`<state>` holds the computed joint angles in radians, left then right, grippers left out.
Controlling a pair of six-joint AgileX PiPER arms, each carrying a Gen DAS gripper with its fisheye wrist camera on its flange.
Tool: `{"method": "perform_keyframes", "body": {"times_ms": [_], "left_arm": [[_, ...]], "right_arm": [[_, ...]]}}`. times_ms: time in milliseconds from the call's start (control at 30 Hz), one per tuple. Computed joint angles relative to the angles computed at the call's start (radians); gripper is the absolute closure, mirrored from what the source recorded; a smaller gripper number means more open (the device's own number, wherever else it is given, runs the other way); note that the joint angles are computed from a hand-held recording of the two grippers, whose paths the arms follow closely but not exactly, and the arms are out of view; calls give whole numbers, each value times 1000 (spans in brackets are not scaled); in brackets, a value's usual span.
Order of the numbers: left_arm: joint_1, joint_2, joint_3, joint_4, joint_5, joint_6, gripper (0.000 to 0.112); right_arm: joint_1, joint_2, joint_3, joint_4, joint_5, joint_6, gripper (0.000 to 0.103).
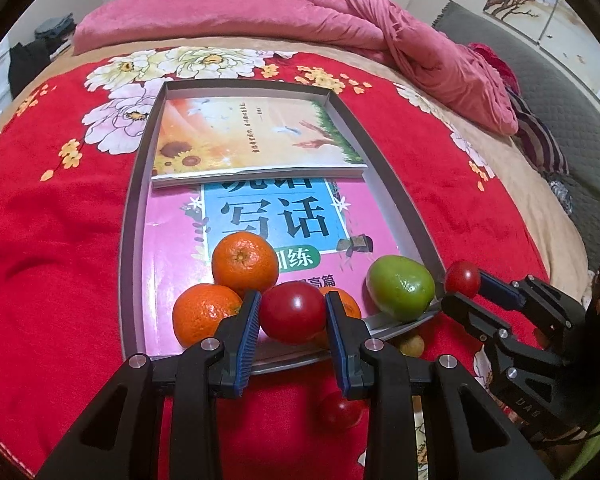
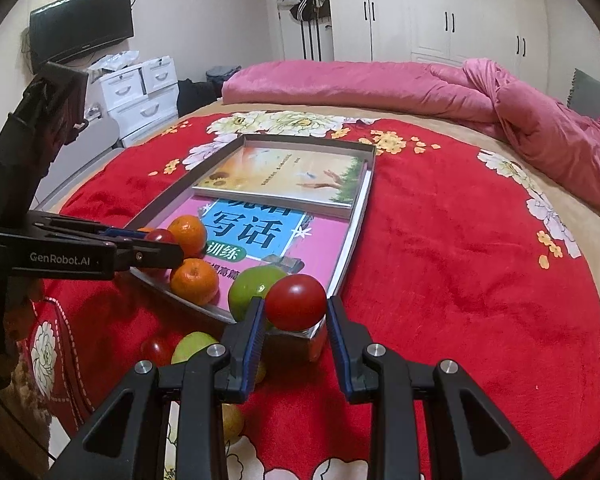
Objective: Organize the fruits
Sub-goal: 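Carry the cherry tomato with the right gripper while the left carries its tomato into the tray, then open the right gripper in the tray while the left gripper releases its cherry tomato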
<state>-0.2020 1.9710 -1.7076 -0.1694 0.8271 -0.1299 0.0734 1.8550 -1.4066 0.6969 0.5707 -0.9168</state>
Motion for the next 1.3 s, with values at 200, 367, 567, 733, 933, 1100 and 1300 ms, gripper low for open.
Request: {"method": "perform_keyframes", "body": {"times_ms": [200,367,567,733,933,1100,1300], "left_arm": [[1,0,0,1,0,1,79],[1,-1,1,0,-1,1,79],[0,1,1,-1,-2,3,79],[0,0,1,1,-2,4,79],[-1,-2,6,2,-6,4,79],[-1,-6,11,1,-10,3,79],[5,-11,15,-13,-11,10,78]], "right_arm": [[8,13,-7,-20,-4,11,72],[9,19,-12,-23,-2,18,72],[4,24,-15,-13,12,12,72],[-3,26,-12,14,15,-5,71],[-10,21,-6,32,22,-9,70],[-18,7,6,67,24,-32,65],[-28,-11,26,108,28,-70,60]]}}
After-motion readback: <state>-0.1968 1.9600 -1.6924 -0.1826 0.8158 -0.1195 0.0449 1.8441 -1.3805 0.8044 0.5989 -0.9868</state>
